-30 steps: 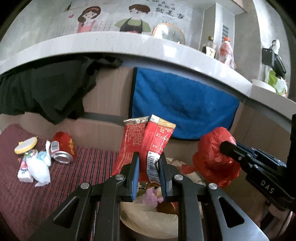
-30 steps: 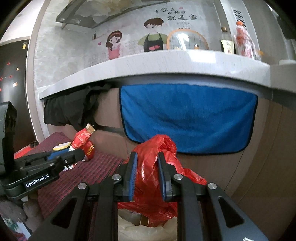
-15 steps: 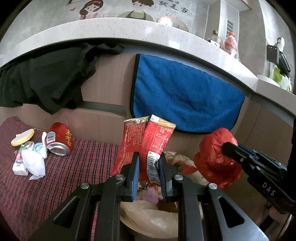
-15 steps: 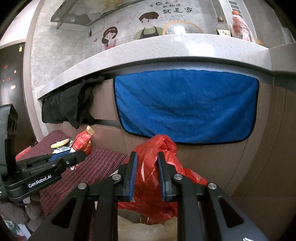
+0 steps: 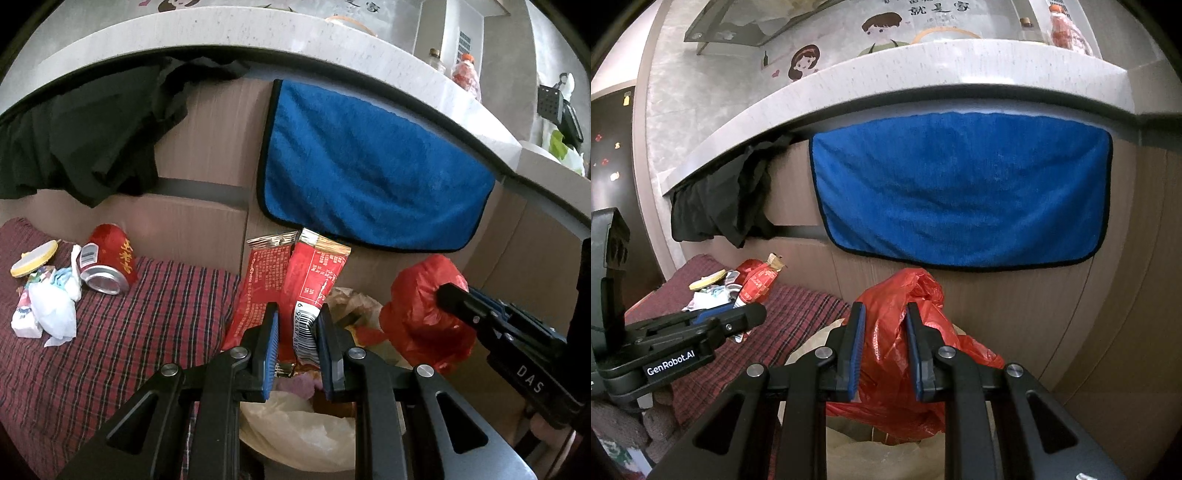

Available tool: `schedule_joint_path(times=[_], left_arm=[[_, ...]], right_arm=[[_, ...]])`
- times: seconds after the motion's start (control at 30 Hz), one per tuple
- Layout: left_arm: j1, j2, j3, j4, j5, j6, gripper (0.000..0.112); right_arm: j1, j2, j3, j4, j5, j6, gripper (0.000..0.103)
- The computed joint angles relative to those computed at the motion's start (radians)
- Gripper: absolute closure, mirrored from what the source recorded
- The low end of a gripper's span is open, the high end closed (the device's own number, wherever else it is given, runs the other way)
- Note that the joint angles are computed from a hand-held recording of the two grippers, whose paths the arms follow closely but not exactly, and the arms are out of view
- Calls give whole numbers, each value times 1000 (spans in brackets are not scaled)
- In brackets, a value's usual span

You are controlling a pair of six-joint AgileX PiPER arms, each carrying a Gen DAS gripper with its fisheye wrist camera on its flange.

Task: Collect trash
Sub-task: 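Carry the red bag and snack packets over the bin and open both tools, then move both open tools back toward the red can and white tissues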

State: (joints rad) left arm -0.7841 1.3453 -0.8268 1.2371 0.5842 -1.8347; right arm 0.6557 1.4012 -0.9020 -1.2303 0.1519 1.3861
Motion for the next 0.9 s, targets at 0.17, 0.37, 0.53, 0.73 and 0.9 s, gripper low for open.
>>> schedule_joint_path(times=[0.17, 0.37, 0.53, 0.73, 0.9], left_arm=[[22, 21, -6, -17, -32, 25, 92], [34, 34, -10, -19, -47, 34, 92], [88, 27, 9, 18, -160, 8, 85], [199, -9, 10, -215, -293, 261, 63], [253, -105, 33, -343, -260, 423, 62]], right_arm=[[-14, 26, -2, -39, -21, 49, 84], [-26, 41, -3, -61, -38, 75, 84], [-37, 52, -4, -122, -50, 147, 82], [-25, 69, -8, -134, -19, 163, 73], [-19, 50, -7, -107, -3, 148, 73]])
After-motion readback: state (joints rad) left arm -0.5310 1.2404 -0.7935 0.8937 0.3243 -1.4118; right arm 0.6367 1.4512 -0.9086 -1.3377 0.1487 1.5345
